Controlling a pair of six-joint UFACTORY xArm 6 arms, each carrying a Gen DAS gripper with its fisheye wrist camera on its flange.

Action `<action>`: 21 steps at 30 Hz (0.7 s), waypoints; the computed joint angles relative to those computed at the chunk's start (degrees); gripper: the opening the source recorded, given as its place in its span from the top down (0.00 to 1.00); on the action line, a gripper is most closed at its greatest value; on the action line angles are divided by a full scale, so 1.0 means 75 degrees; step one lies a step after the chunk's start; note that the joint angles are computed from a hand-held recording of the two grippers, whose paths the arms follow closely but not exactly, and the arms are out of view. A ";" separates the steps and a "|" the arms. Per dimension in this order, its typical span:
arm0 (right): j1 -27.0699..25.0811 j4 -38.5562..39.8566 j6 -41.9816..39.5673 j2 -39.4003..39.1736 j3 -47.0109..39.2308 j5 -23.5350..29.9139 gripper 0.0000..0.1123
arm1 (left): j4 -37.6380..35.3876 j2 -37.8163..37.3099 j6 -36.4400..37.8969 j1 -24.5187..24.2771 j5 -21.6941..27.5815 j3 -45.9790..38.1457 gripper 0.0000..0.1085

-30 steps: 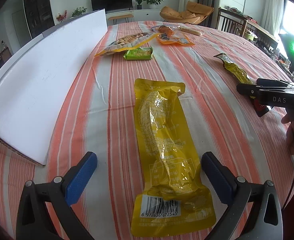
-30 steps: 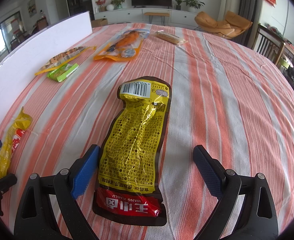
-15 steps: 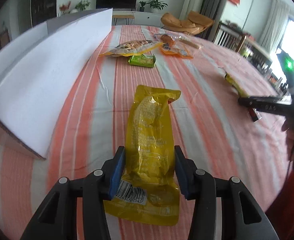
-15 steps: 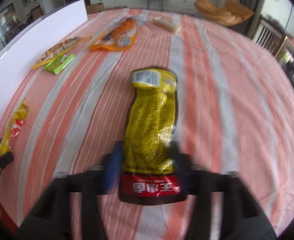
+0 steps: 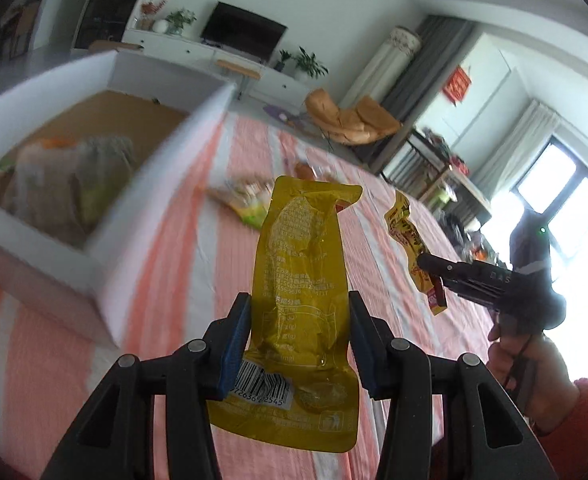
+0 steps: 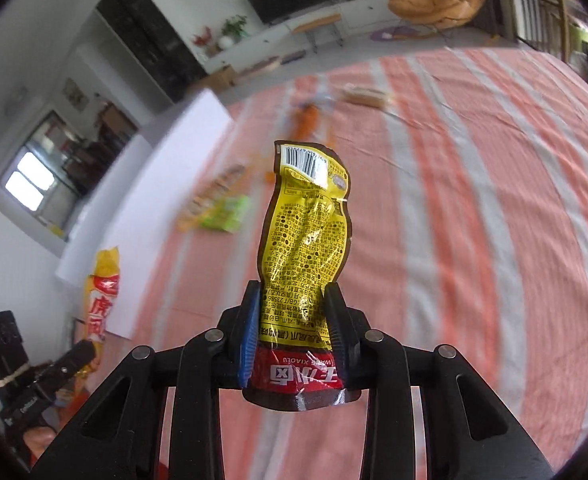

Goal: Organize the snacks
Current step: 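Grasp the yellow-red foil bag with the right tool while the left tool carries its pack to the box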

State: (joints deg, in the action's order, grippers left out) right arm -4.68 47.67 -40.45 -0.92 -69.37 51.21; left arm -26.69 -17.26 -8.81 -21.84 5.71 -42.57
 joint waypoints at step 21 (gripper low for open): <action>0.3830 0.0466 -0.0017 0.1046 -0.1415 -0.1360 0.28 | 0.6224 -0.0568 -0.4524 0.3171 0.1450 -0.0013 0.07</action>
